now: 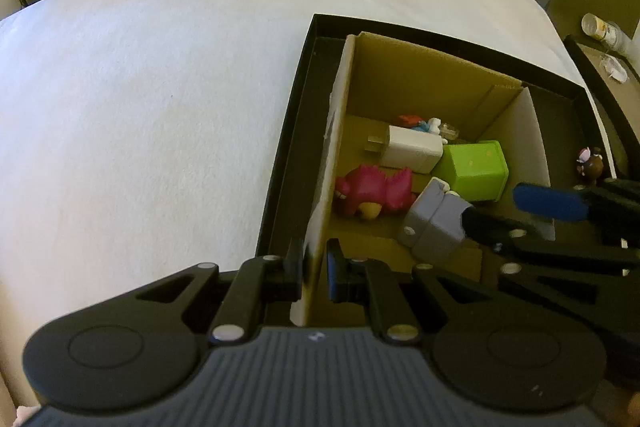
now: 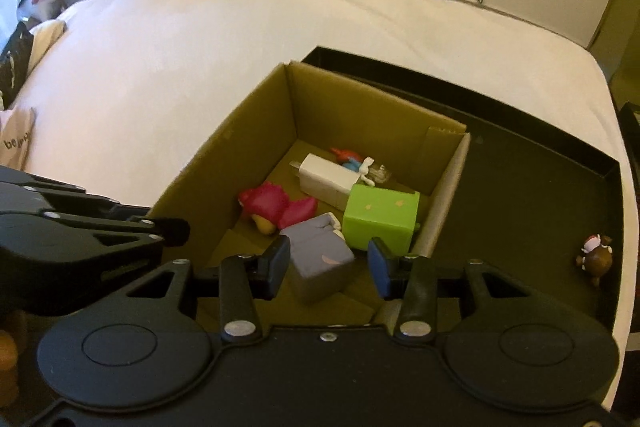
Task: Organize rigid objects
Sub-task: 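Lower the lavender cube into the box and open the right gripper, then move the right gripper to the brown figurine on the tray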
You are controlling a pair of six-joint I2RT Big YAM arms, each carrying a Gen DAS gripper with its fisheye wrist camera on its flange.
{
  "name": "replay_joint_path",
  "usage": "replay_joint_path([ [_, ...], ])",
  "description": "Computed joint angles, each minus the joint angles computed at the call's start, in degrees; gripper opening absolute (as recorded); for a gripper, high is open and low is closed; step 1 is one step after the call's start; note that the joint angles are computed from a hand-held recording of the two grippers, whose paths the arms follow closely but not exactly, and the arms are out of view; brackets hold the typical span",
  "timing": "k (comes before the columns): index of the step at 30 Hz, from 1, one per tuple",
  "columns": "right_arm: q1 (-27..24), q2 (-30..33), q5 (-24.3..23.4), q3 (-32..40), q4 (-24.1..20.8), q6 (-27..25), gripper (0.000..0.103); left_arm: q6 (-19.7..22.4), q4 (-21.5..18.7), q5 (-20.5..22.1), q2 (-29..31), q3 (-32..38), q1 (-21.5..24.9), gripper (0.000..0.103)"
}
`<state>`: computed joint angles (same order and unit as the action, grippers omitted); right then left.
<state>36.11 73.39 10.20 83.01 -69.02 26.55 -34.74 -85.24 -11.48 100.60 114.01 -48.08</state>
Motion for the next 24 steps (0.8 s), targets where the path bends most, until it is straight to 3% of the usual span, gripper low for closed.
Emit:
replay_joint_path([
  [24, -4.41, -9.67, 3.76, -7.76, 5.81, 3.66, 0.051, 0.12, -2.48, -2.3, 1.49, 1.97, -0.82, 0.01],
])
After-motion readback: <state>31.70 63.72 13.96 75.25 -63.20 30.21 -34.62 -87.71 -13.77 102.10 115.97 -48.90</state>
